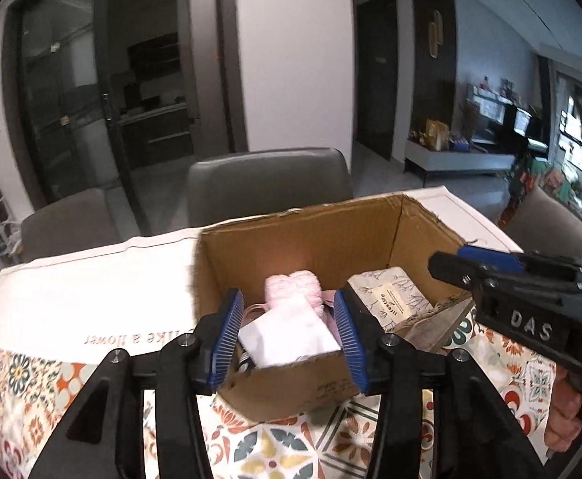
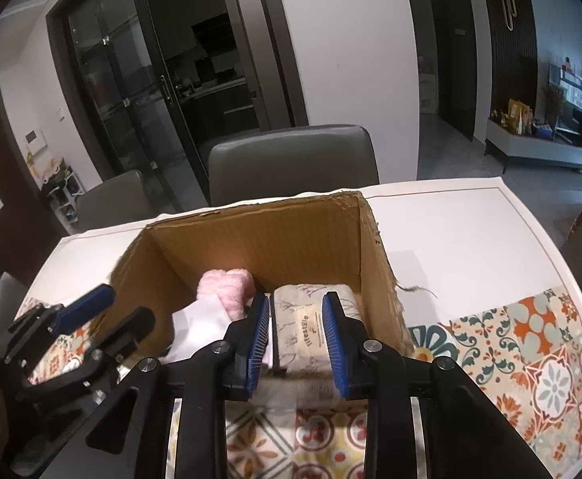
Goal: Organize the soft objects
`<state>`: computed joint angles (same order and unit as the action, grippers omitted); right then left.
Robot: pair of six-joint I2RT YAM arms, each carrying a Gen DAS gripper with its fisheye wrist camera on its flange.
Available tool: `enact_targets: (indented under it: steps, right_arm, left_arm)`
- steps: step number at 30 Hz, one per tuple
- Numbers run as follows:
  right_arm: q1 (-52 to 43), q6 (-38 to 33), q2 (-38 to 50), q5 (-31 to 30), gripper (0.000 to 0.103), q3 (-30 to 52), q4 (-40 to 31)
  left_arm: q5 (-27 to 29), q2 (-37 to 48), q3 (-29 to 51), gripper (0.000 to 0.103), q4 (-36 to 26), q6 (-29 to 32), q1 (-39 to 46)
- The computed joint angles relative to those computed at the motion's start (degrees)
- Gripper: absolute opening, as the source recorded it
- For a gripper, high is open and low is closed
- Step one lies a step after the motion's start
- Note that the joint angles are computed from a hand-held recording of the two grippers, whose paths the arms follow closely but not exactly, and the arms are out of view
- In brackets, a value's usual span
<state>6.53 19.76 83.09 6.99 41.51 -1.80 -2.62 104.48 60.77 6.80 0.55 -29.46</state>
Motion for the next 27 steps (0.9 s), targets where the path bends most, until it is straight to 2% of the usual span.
enact_targets:
  steps: [4,9,12,16,19,22,27]
  right_arm:
    - [2.76,0.83,-5.78,2.39,0.034,-1.77,-3.12]
    - [7.39,2.80,-14.45,6.04,0.036,-3.61,-8.72]
    - [11.08,5.04,-20.15,9.35,0.041,-4.44,-13.22]
    - [16.83,9.24,-26.01,14.42,0.041,-4.37,-20.06]
    - [22.26,13.36,-29.70,19.07,0.045,-4.13,-24.96]
    - [29.77,18.55,-32.14,26.73,0.051,-3.40,-30.84]
    - [43.78,31.69,-32.18,38.07,0.053,-0.06,-43.09]
  left_arm:
    - [-1.51,-6.78,-4.81,0.050,-0.55,-1.83,0.22]
    - [-5.05,-15.64,-10.96,0.053,-0.95,-0.87,-0.84]
    - [-7.45,-22.19,-15.23,0.058,-1.17,-0.92,-1.82]
    - [-8.38,-29.74,-18.72,0.061,-3.81,-1.76,-2.41]
    - [-8.85,-35.46,-21.73,0.063,-5.52,-1.44,-2.51]
    - [-9.16,-41.30,-24.19,0.067,-8.39,-1.13,-2.62]
    - [-9.27,-50.16,-27.81,0.075,-13.11,-1.71,-3.05]
